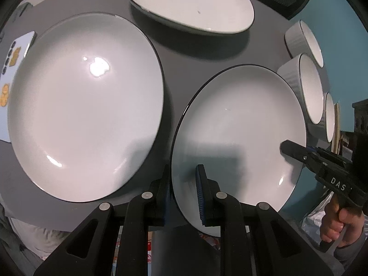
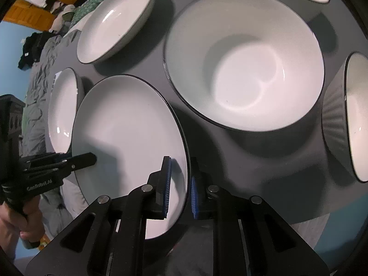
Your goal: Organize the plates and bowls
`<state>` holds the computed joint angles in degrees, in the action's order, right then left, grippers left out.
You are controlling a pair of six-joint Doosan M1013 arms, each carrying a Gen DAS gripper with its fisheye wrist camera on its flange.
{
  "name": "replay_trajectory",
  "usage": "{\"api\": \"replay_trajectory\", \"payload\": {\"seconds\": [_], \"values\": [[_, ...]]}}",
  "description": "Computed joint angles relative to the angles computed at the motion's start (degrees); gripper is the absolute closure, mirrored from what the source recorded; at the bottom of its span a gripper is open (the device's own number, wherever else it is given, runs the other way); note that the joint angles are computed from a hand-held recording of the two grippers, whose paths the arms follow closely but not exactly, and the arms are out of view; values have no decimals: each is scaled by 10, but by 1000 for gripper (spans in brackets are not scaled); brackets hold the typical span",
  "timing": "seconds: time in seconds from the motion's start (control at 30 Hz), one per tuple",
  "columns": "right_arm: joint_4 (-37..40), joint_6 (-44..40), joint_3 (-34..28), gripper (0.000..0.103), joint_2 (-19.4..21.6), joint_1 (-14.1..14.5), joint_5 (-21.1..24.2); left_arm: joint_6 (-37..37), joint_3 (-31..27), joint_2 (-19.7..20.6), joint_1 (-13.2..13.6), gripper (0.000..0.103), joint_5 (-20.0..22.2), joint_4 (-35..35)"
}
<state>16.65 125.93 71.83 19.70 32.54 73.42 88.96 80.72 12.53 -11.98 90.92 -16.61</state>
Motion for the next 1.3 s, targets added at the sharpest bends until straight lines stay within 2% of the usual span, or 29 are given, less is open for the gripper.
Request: {"api": "replay_trajectory", "payload": {"seconds": [0.47, 0.87, 1.3], "values": [[-17, -15, -95, 89, 43, 2, 35, 3, -57, 19, 5, 83, -14, 16], [-15, -50, -205, 89, 112, -9, 71, -7, -148, 75, 20, 83, -5, 25], [7, -74, -301, 89, 181, -33, 108, -27, -237, 152, 22, 82, 12, 48]]}}
